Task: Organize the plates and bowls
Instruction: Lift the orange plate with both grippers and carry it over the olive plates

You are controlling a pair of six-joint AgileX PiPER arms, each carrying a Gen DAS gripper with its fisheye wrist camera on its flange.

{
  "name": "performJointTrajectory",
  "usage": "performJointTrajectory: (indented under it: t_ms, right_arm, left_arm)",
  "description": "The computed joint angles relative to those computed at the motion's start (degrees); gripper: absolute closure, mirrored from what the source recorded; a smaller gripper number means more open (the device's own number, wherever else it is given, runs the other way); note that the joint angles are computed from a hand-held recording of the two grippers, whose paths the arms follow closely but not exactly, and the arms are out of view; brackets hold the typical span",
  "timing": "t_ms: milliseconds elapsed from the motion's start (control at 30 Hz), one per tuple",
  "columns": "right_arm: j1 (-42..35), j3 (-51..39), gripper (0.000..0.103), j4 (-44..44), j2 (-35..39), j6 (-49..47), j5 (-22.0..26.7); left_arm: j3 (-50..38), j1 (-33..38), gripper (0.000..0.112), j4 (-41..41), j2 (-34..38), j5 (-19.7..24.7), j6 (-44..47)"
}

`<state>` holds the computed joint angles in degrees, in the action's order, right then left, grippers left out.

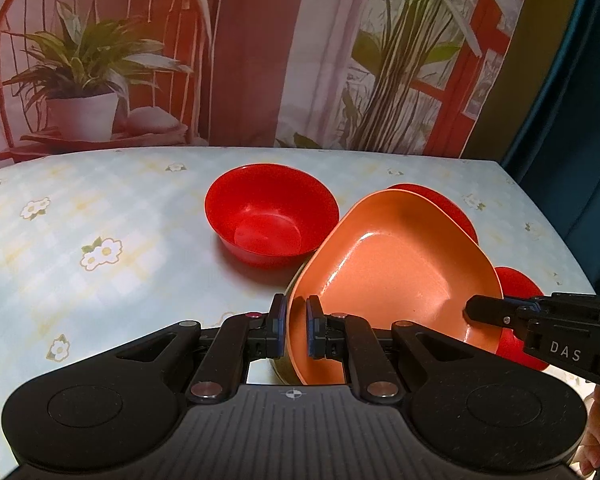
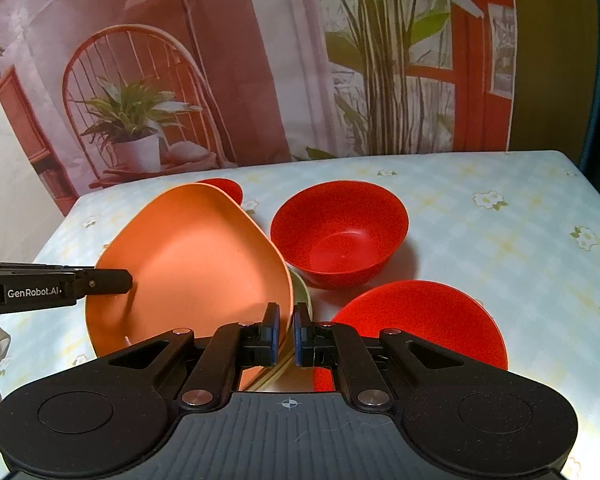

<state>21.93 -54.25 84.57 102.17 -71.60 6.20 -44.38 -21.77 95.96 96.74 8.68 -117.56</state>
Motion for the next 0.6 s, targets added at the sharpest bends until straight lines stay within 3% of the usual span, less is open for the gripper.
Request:
performJointTrajectory:
  t_ms: [133, 367, 600]
  right_arm:
    - [-0.2, -0.6, 0.096, -0.9, 0.8, 0.9, 0.2]
    - [-0.3, -2.4, 0.096, -12.1, 2.2, 12.2, 0.8]
    - [-0.3, -3.5, 0.095, -16.6, 3.3, 16.5, 0.9]
  left_arm:
    - [-1.1, 0.6, 0.101, -2.5, 1.4, -0.6, 3.3]
    - [-2.2, 1.1, 0.101, -9.1, 2.9, -0.9, 10.9]
    - [-2.9, 1.3, 0.101, -14.5, 3.9, -1.2, 16.9]
